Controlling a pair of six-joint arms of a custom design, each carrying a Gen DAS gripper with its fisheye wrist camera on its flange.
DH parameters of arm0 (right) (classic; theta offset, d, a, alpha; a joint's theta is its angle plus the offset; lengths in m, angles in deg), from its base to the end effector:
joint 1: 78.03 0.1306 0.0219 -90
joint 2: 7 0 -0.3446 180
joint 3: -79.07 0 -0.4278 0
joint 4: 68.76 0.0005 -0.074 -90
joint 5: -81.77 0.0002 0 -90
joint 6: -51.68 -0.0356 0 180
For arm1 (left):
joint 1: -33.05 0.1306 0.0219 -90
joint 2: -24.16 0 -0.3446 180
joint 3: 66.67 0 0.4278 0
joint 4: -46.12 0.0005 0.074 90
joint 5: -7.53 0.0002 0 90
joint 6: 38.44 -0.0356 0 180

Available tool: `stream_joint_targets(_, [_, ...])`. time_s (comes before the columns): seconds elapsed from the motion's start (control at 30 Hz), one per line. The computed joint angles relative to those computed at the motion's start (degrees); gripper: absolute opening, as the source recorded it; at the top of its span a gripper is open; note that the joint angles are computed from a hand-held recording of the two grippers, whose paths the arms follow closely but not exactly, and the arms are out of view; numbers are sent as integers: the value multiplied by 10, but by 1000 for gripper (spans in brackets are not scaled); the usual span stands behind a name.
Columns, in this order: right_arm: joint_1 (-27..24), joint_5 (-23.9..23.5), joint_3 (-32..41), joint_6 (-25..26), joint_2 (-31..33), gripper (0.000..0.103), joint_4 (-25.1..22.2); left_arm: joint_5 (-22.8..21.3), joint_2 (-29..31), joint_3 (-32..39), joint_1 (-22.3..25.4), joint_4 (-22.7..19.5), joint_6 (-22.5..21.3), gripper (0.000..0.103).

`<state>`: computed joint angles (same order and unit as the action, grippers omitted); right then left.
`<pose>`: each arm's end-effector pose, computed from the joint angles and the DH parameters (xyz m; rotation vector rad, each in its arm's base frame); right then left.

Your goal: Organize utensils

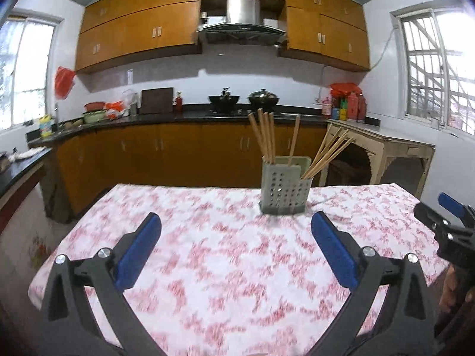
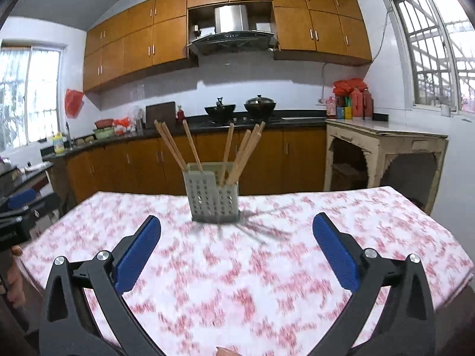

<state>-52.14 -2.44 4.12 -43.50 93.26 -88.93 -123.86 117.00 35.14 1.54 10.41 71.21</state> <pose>0.5551 0.2649 0.4762 -0.2618 1.8288 0.2868 0.4821 -0.2685 0.4960 -0.2393 1.9026 0.1397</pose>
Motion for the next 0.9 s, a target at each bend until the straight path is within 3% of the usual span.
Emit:
stream_joint_targets(0.17, [4,-27,-39,-11,-22,101,-5,-41,-24,-52,-22,0,29,99])
stream_joint_targets(0.43, [7,-14,-105,-12,-58,101,13,-36,-32,-83,-30,-34,103,99])
stream_joint_targets(0.9, [9,-12,-138,-14,-79,101,26,-34,-21,-81,-43,-38,93,99])
